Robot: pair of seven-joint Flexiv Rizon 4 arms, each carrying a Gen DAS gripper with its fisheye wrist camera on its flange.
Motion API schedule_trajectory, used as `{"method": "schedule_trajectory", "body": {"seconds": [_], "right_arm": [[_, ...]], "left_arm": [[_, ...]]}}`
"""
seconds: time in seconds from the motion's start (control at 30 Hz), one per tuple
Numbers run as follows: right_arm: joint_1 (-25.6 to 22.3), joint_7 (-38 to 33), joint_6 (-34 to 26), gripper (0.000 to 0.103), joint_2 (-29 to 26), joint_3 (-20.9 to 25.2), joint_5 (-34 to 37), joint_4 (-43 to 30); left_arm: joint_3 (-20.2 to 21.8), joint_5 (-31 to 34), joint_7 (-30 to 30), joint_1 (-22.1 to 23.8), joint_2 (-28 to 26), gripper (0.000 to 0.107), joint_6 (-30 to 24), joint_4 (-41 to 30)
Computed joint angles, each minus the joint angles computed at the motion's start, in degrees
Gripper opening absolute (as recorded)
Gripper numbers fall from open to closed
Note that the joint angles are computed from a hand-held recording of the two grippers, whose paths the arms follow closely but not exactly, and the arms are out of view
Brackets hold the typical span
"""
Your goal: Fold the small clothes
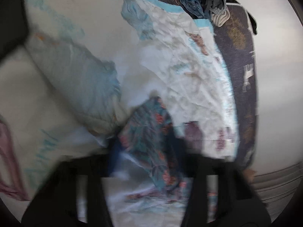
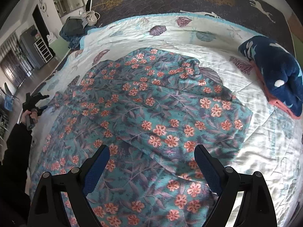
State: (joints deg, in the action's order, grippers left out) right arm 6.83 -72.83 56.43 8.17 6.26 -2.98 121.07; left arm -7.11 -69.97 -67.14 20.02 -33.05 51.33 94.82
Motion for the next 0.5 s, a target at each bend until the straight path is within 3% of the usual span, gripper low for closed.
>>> {"method": "schedule_trajectory", "body": {"seconds": [0.03, 0.1, 0.23, 0.37, 0.5], "right_arm": [[-0.03, 0.14, 0.06, 0.092, -0.10, -0.03, -0.07, -0.02], [-0.10, 0.48, 0.14, 0.092, -0.17, -0.10, -0.01, -0.10], [-0.34, 0.94, -0.33, 0.092, 0.24, -0.02, -1.04, -0.58], [-0.59, 1.93, 0.39, 0.092, 1.19, 0.37, -3.22, -0.71], [0.60, 1.62, 1.44, 0.092, 1.74, -0.05, 0.67, -1.83]], "left_arm": [[-1.55, -3.09, 1.14, 0.99, -0.39, 0.003, -1.91, 0.09], [-0.95, -4.23, 2.02, -0.86, 0.17, 0.002, 1.89, 0.87], [-3.07, -15.68, 14.69, -3.42, 3.98, 0.002, 6.62, 2.65], [-1.99, -17.79, 23.04, -6.33, 8.64, 0.002, 2.36, 2.26], [-1.22, -22.86, 29.99, -8.02, 14.01, 0.002, -6.07, 2.92]]}}
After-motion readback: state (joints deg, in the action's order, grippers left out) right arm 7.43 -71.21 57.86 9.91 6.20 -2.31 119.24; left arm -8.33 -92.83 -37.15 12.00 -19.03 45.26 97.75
